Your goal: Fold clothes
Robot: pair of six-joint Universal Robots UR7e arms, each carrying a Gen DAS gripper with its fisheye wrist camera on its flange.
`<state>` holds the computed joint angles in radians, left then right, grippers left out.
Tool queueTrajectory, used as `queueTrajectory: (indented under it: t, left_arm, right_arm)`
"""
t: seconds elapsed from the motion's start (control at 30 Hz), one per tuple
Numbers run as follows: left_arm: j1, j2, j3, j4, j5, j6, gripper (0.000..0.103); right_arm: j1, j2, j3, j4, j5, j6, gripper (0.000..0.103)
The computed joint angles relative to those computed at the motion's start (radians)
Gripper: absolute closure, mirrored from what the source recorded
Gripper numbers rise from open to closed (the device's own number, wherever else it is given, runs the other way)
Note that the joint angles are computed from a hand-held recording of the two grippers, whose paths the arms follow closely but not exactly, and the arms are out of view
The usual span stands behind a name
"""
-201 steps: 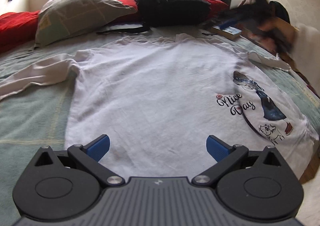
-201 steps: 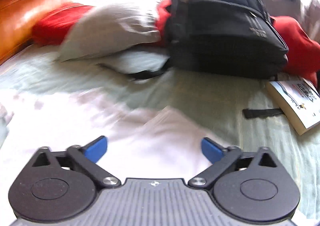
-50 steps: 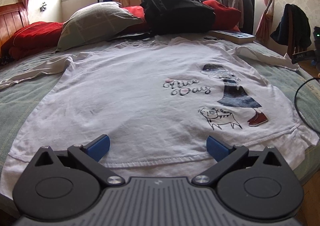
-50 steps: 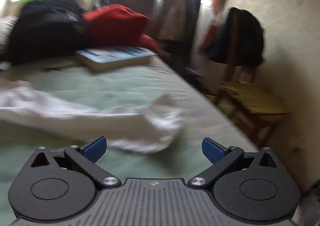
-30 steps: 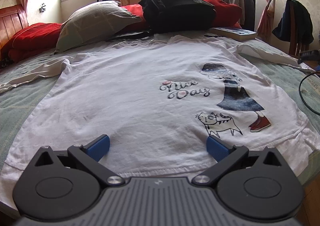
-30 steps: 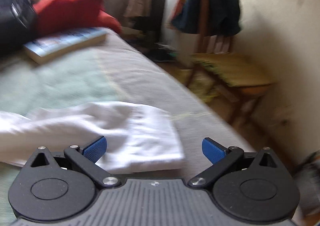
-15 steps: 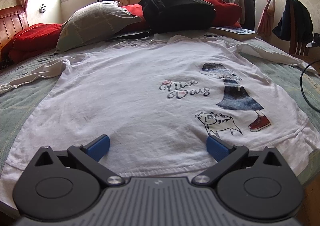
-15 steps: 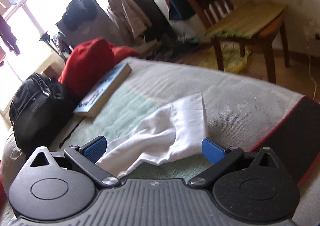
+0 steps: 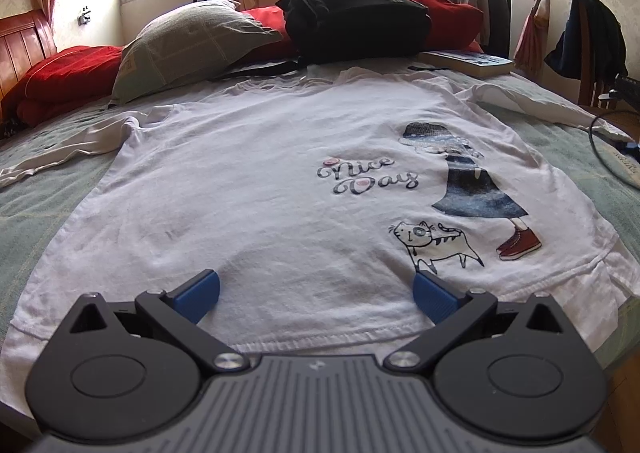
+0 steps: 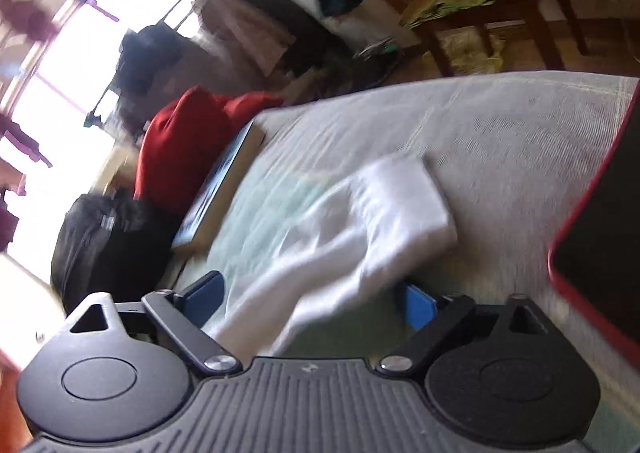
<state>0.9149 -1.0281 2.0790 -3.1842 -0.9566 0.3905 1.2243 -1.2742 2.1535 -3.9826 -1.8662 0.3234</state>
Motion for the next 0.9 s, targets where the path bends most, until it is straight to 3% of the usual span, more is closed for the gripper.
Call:
queueTrajectory:
  t: [0.17, 0.23, 0.27, 0.3, 0.43, 0.67, 0.83, 0.9]
  left_arm:
    - [0.000, 0.000, 0.001, -0.001, 0.000, -0.001, 0.001]
    - [0.001, 0.000, 0.001, 0.000, -0.001, -0.002, 0.001]
    - [0.000, 0.000, 0.001, 0.001, -0.001, -0.003, 0.001]
    - [0.000, -0.001, 0.001, 0.002, -0.001, -0.004, 0.001]
    - [0.001, -0.006, 0.002, 0.010, -0.006, -0.009, 0.001]
    - [0.000, -0.009, 0.005, 0.012, -0.008, -0.006, 0.001]
    - [-0.001, -0.010, 0.005, 0.013, -0.011, -0.004, 0.001]
    - [0.000, -0.013, 0.005, 0.013, -0.014, -0.002, 0.001]
  right_arm:
    - [-0.029, 0.025, -0.058, -0.001, -0.014, 0.082, 0.033]
    - [-0.030, 0.027, -0.067, 0.008, -0.057, 0.093, 0.062]
    - [-0.030, 0.026, -0.070, 0.019, -0.078, 0.083, 0.069]
    - [-0.029, 0.024, -0.071, 0.029, -0.095, 0.077, 0.089]
    - [-0.024, 0.012, -0.069, 0.044, -0.126, 0.013, 0.092]
    - [0.036, -0.015, -0.116, 0.044, -0.272, -0.189, 0.093]
    - [0.033, -0.047, -0.122, 0.121, -0.308, -0.211, 0.089]
    - [0.042, -0.041, -0.127, 0.137, -0.370, -0.198, 0.084]
